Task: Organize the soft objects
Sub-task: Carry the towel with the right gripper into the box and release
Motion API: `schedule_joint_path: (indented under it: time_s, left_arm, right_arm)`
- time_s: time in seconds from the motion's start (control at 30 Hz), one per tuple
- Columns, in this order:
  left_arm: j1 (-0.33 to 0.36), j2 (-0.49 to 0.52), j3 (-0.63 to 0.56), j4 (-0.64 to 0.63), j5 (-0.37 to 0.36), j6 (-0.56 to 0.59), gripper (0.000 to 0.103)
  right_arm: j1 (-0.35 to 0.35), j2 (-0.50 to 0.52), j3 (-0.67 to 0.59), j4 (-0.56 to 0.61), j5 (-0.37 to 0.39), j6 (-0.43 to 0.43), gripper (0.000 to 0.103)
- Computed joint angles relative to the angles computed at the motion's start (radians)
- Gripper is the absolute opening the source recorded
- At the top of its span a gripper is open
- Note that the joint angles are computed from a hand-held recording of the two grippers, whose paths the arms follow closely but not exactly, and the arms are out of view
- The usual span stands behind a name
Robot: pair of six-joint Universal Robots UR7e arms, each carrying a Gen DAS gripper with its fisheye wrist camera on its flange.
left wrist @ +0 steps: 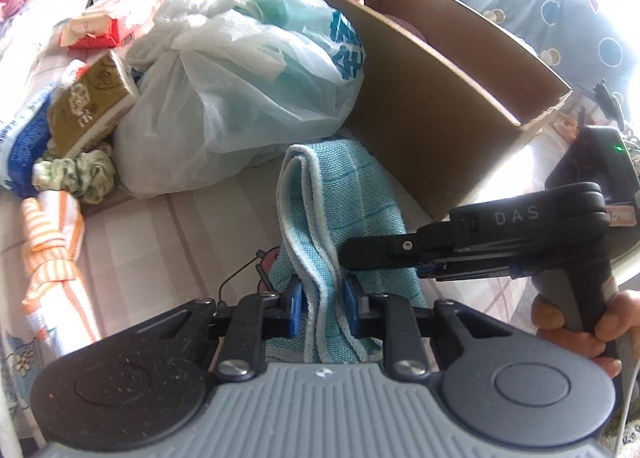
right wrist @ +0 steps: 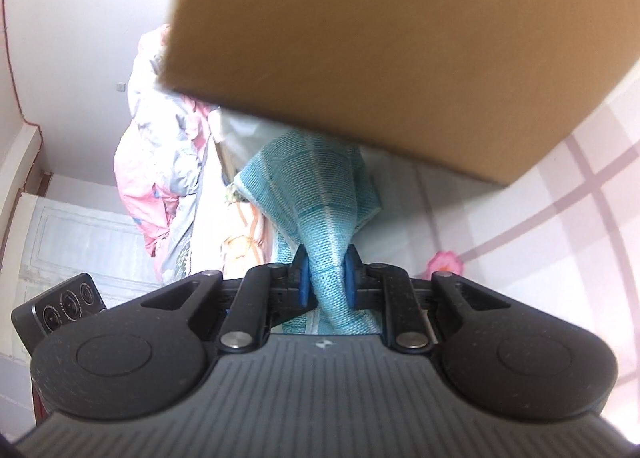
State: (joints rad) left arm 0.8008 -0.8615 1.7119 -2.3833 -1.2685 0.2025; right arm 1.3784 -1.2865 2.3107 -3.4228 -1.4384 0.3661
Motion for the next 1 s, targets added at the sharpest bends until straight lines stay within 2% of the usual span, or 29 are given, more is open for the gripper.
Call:
schedule_joint_path:
  time_s: [0.23,0.43,0.53,0.63,0.83,1.0]
  left_arm:
    - [-0.053,-0.106,0.085,-0.085,0.051,-0.004,0.022]
    - [-0.11,-0.132,0.062,-0.133,0.089,0.016,0.022]
    - [-0.134,-0.111,0.025,-0.162,0.079,0.036,0.022]
    - [-0.155,-0.059,-0.038,-0.18,0.058,0.053,0.022]
    - [-0.179,0.101,-0.188,-0.208,-0.007,0.082,0.022]
    - [-0.184,0.267,-0.357,-0.156,-0.033,0.068,0.022]
  right_arm:
    - [0.055,0.005,-0.035,0.023,0.036,-0.068,0.015]
    - [0.107,-0.002,-0.102,0.054,0.056,-0.135,0.014]
    - [0.114,-0.054,-0.127,0.096,0.057,-0.188,0.014]
    - [0.11,-0.113,-0.161,0.157,0.05,-0.239,0.014]
    - [0.04,-0.278,-0.252,0.378,0.054,-0.306,0.014]
    - [-0.045,-0.319,-0.361,0.553,0.035,-0.347,0.014]
